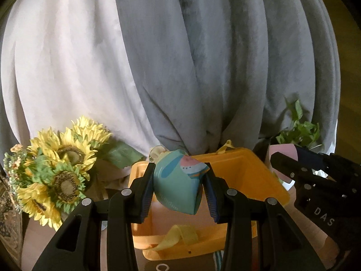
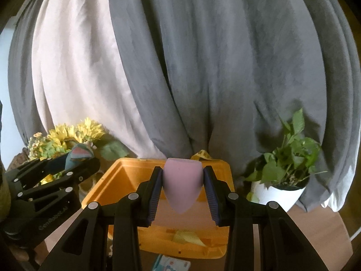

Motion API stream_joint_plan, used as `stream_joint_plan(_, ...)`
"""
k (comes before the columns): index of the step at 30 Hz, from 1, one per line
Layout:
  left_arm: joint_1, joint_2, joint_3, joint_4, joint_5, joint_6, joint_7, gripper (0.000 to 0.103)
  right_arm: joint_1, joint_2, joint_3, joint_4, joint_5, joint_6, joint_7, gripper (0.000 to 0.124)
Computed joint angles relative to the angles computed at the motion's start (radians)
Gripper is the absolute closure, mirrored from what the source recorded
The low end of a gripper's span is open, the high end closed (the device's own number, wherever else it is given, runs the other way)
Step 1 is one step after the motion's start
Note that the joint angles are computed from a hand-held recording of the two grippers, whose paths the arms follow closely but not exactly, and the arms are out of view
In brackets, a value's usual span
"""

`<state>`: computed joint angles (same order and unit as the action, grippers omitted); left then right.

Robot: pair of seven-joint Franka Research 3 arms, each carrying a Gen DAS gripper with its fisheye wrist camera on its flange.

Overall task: Organize soft objects
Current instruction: 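Carry the teal pouch and pink sponge up over the orange crate, then open both tools to drop the pouch and sponge into the crate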

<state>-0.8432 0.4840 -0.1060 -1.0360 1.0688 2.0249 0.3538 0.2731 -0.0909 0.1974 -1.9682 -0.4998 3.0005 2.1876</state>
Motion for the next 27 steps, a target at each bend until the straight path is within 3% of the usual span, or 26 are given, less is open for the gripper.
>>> stream_joint_plan(7,0.053,0.052,-0.007,0.046,-0.111,0.036,0.068,0.063,0.073,0.101,-0.048,0.096,0.229,-0.110,-0.204,0.085)
stream_joint_plan(14,0.090,0.139,0.001,0.142,-0.264,0.048,0.184,0.063,0.124,0.192,-0.090,0.205,0.303,-0.241,-0.281,0.085)
stream_joint_plan(22,0.097,0.255,0.021,0.305,-0.411,-0.016,0.313,0.061,0.150,0.266,-0.114,0.287,0.379,-0.345,-0.356,0.085)
stream_joint_plan(25,0.092,0.284,0.038,0.350,-0.446,-0.033,0.335,0.053,0.160,0.281,-0.124,0.308,0.379,-0.376,-0.352,0.085)
stream_joint_plan(27,0.088,0.269,0.049,0.324,-0.448,-0.022,0.325,0.042,0.162,0.285,-0.126,0.316,0.382,-0.388,-0.360,0.085)
